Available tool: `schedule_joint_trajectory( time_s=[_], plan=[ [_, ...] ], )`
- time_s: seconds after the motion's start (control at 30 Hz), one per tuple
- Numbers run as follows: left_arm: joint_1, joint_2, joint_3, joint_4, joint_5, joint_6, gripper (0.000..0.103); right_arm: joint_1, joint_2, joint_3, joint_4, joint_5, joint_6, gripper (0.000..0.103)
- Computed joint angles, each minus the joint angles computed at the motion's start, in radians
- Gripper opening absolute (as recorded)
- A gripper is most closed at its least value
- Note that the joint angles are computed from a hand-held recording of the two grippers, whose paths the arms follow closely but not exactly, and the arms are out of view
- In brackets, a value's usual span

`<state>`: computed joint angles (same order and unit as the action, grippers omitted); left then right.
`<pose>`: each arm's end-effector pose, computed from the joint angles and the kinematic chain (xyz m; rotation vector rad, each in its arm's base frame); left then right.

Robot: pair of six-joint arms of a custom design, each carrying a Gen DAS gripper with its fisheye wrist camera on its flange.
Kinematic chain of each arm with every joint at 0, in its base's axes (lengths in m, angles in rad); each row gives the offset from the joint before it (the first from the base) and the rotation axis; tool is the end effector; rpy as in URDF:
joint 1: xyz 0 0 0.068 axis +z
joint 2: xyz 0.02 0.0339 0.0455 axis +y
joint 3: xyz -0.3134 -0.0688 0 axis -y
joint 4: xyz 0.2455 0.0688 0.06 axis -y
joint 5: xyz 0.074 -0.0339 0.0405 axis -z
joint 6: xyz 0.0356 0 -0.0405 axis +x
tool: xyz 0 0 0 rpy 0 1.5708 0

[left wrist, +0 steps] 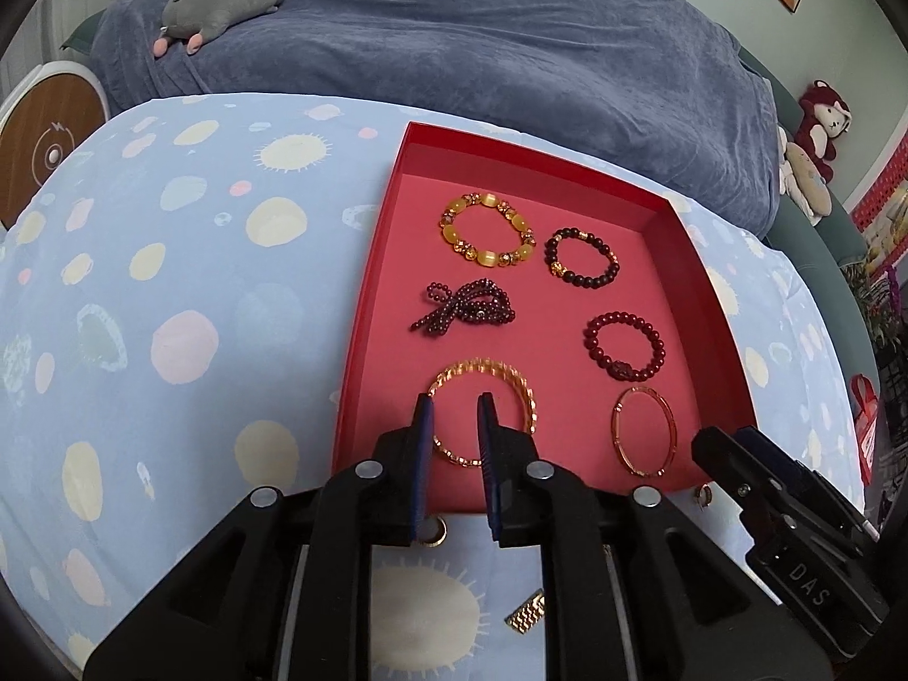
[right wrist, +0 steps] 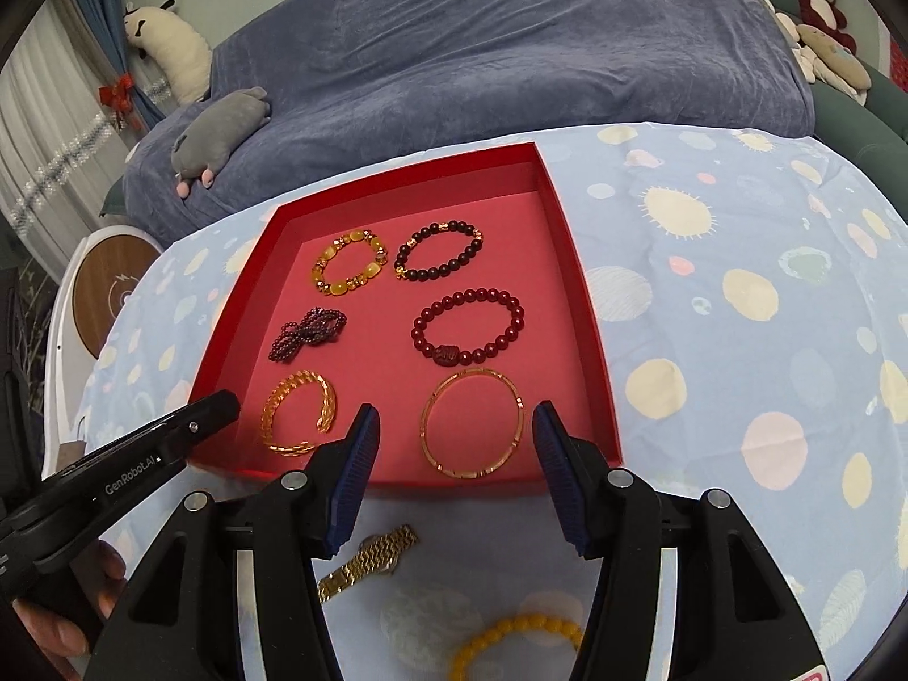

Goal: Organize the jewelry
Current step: 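Carry the gold chain bracelet and gold bangle into the red box, open both tools, then withdraw both tools from the red box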

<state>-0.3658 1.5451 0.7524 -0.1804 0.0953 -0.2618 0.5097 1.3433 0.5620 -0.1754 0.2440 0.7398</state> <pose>0.2683 -0.1064 0.2036 0.1718 2.5728 -0.3621 0.2036 0.1039 0.1998 0.3832 2.4700 0.2148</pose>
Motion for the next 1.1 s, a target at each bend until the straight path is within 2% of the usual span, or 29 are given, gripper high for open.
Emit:
schedule_joint_trajectory(
  time_s=[0.53, 0.8, 0.9, 1.1],
  plan=[
    [-0.033, -0.243, -0.173, -0.071, 0.009, -0.021, 0.015, 0.244, -0.313, -0.126, -0.290, 0.149, 0.269, 0.054],
    [-0.064, -0.305, -0.264, -0.079, 0.004, -0.045, 0.016, 0.373, -0.271, -0.185, -0.283, 0.160, 0.399, 0.054],
    [-0.071, -0.319, -0.284, -0.082, 0.003, -0.052, 0.016, 0.390, -0.247, -0.197, -0.261, 0.159, 0.415, 0.050],
    [-0.083, -0.325, -0.296, -0.083, 0.001, -0.061, 0.016, 0.341, -0.213, -0.222, -0.206, 0.126, 0.382, 0.035]
  ],
)
